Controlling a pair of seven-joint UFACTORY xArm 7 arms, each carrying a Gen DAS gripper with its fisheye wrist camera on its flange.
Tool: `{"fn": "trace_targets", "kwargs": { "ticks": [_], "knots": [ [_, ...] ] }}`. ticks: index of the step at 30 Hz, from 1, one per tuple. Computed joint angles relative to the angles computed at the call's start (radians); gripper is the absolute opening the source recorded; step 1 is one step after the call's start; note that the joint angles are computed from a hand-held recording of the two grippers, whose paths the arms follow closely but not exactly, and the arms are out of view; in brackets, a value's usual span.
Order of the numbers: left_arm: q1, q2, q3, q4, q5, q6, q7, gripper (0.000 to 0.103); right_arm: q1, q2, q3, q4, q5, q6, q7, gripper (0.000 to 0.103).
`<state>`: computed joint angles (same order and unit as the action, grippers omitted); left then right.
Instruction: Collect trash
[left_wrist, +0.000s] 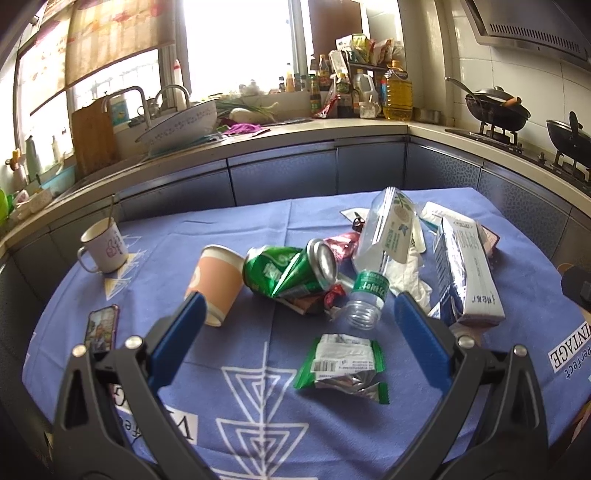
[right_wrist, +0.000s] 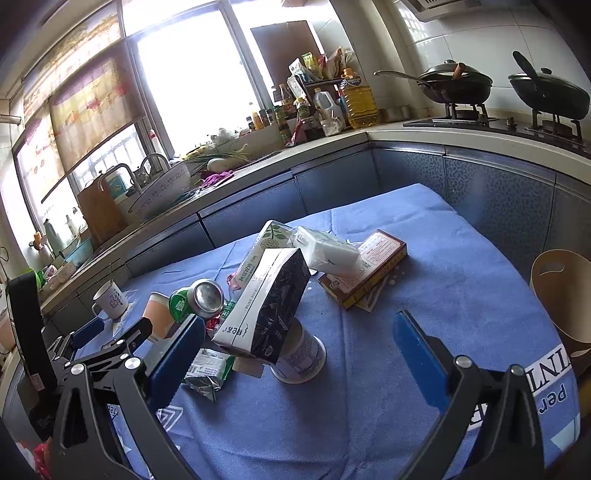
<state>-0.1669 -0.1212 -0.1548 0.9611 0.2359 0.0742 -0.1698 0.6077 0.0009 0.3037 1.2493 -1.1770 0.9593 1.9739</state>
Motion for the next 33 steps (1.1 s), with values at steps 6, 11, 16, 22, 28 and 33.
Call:
{"fn": "trace_targets", "kwargs": {
  "ticks": [6, 11, 16, 22, 28, 33],
  "knots": [
    [-0.065, -0.005, 0.046, -0.016, -0.125, -0.022, 0.114, 0.098, 0.000, -0.002, 0.000, -0.004, -0.006, -0.002, 0.007, 0.099],
    [-0.081, -0.015, 0.051, -0.035, -0.192, -0.051, 0.179, 0.098, -0.004, -0.006, 0.000, -0.009, -0.003, -0.014, 0.005, 0.099],
    [-0.103, -0.013, 0.067, -0.036, -0.256, -0.047, 0.234, 0.098, -0.003, -0.002, 0.002, -0.001, -0.006, -0.008, 0.001, 0.099],
    [-0.102, -0.013, 0.063, -0.040, -0.278, -0.056, 0.252, 0.098, 0.001, 0.004, -0.001, 0.005, -0.009, -0.011, -0.007, 0.099],
    [-0.100, -0.011, 0.059, -0.037, -0.285, -0.048, 0.259, 0.098, 0.002, 0.006, -0.005, 0.004, -0.005, -0.022, -0.007, 0.099],
    [-0.059, 0.004, 0.028, -0.016, -0.223, -0.011, 0.188, 0.098, -0.001, 0.002, -0.005, -0.003, -0.001, -0.029, 0.001, 0.099]
  ]
}}
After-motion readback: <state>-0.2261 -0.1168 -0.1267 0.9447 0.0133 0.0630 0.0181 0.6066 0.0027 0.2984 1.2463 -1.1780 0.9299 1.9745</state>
